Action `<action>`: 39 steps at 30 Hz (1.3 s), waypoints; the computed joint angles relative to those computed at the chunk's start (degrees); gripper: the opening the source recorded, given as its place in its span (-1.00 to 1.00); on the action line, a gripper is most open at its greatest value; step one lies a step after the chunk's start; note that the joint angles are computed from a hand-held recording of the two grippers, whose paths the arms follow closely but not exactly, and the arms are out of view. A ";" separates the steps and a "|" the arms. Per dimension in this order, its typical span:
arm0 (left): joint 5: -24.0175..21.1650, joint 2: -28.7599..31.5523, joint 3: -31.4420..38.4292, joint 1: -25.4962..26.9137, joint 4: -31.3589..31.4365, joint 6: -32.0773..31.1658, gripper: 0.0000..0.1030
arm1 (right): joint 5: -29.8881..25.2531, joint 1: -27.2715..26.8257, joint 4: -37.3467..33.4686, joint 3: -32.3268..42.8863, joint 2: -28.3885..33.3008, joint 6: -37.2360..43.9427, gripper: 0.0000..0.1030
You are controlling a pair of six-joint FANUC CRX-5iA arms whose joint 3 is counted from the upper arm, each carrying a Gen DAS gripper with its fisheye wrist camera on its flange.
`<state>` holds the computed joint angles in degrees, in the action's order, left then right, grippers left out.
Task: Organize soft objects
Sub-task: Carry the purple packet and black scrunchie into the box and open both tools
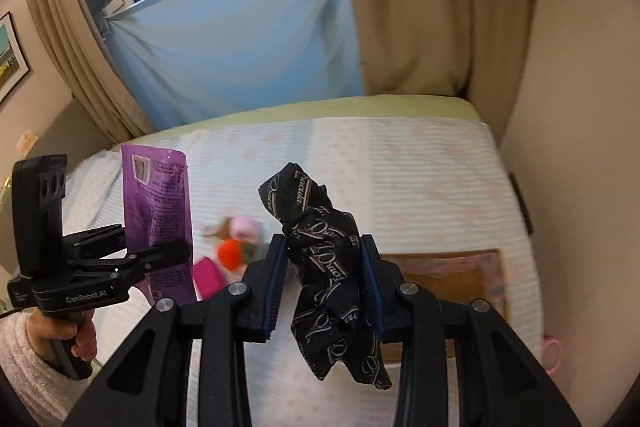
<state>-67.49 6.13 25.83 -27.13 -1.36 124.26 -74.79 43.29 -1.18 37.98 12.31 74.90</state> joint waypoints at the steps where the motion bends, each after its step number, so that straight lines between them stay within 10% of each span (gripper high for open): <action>1: -0.70 2.58 2.89 -1.52 -1.02 1.68 -0.17 | -0.16 -0.98 -0.39 -0.54 -0.38 0.60 -0.37; 14: -5.01 23.14 21.09 -6.23 -0.72 10.63 -0.17 | -3.16 -12.84 -6.33 -2.78 3.29 7.43 -0.37; 31: -12.21 40.36 30.65 -4.30 7.53 6.10 -0.17 | -5.07 -17.37 -9.56 -4.35 14.60 12.48 -0.37; 35: -24.15 48.55 45.93 -5.37 2.31 5.15 0.27 | -7.79 -18.08 -11.33 -1.59 17.48 14.06 -0.36; 37: -28.01 51.51 51.85 -5.77 0.99 4.25 1.00 | -9.03 -17.86 -10.75 -0.21 18.87 13.82 -0.20; 39: -26.22 49.72 48.17 -5.56 1.12 3.39 0.99 | -7.94 -17.81 -10.21 -0.48 19.12 12.83 0.73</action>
